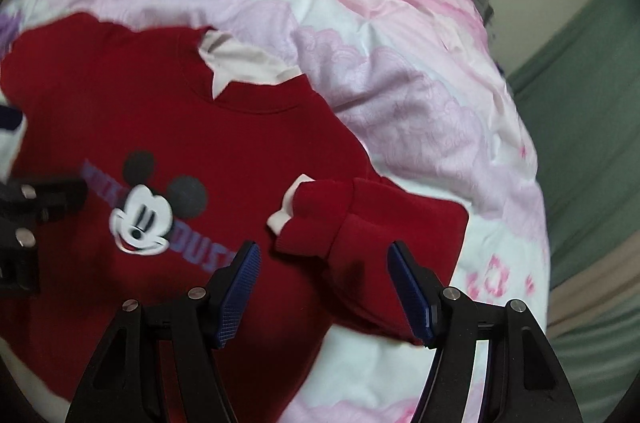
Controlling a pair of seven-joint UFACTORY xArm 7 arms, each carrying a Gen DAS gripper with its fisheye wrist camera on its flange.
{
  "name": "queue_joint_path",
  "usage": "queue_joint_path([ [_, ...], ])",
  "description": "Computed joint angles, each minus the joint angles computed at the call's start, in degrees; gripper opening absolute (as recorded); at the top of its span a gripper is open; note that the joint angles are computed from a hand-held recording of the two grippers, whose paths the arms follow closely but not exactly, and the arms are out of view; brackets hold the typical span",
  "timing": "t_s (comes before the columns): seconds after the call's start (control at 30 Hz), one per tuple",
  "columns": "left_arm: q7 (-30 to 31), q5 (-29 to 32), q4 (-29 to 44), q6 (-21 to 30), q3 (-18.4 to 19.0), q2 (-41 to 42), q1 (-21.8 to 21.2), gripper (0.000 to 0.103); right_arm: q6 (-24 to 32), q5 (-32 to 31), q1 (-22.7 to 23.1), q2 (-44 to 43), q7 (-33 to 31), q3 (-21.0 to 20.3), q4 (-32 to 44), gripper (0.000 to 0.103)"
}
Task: Fold small clothes
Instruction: 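Fold the held sleeve across the sweatshirt body with the right gripper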
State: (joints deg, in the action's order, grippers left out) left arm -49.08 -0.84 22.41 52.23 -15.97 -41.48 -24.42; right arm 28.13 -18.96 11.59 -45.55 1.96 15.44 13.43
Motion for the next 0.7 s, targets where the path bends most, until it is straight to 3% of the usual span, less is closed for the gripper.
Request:
queue_joint_path([
  [0.13,-0.35,-0.9,0.44,-1.28,0.04,3.37,-0.28,0.103,-4.91,-5.1,-3.48,3.1,0.27,3.4,-0.9,0.066],
  [0.43,-1.14,0.32,3.32,-4.07,-0.12,10.86,0.41,0.103,-6.95,-13.64,-10.42,7.35,1.6,6.28,-0.15,0.066],
  [0.7,-1.71,2.27,3.68,-3.68,0.47,11.95,1.17,0.103,-14.23,-27.88,-20.39,10.74,13.29,16.66,2.22,0.063],
])
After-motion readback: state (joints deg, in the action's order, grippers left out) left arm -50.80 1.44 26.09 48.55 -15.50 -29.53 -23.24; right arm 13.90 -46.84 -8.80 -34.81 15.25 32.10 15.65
